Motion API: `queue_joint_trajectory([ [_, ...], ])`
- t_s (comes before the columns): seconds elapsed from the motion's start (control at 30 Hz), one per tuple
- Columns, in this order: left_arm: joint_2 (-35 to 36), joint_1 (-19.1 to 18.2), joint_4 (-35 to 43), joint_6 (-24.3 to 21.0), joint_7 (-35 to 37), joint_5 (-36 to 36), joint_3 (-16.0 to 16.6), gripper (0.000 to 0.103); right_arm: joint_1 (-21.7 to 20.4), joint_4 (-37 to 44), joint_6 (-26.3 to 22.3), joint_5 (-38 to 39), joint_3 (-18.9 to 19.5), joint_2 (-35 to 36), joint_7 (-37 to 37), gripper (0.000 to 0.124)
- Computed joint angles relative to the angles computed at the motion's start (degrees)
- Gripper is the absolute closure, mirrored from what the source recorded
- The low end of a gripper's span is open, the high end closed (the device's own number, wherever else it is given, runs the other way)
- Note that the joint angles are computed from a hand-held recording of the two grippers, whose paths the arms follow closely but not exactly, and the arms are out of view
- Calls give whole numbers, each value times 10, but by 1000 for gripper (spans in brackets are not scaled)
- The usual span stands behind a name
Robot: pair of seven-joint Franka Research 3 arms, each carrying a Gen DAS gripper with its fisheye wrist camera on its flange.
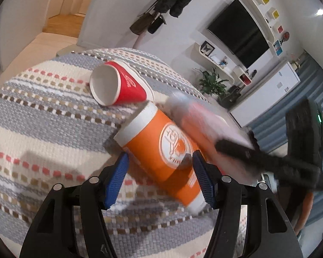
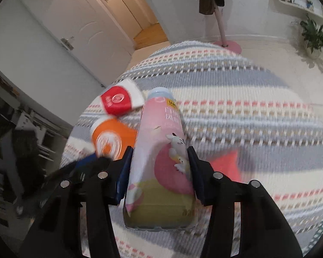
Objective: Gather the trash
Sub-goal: 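Grasp the orange paper cup with the left tool while the right tool grasps the pink bottle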
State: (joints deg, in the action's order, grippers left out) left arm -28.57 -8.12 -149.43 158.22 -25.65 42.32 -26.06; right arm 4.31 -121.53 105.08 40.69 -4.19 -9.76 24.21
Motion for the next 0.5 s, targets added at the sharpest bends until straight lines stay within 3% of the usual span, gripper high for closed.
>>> queue_joint_trajectory([
  [0.23,27,-6,24,-17,57,-8,26,44,-30,-45,-49,5,-28,-22,-25,77],
  [0.33,52,-16,45,-27,100,-16,36,40,-46,-86,-1,21,-35,-57,-47,77],
  [0.5,88,-26,67,-26,109,-17,32,37,-54,-148,71,26,-45,-118,-80,77],
])
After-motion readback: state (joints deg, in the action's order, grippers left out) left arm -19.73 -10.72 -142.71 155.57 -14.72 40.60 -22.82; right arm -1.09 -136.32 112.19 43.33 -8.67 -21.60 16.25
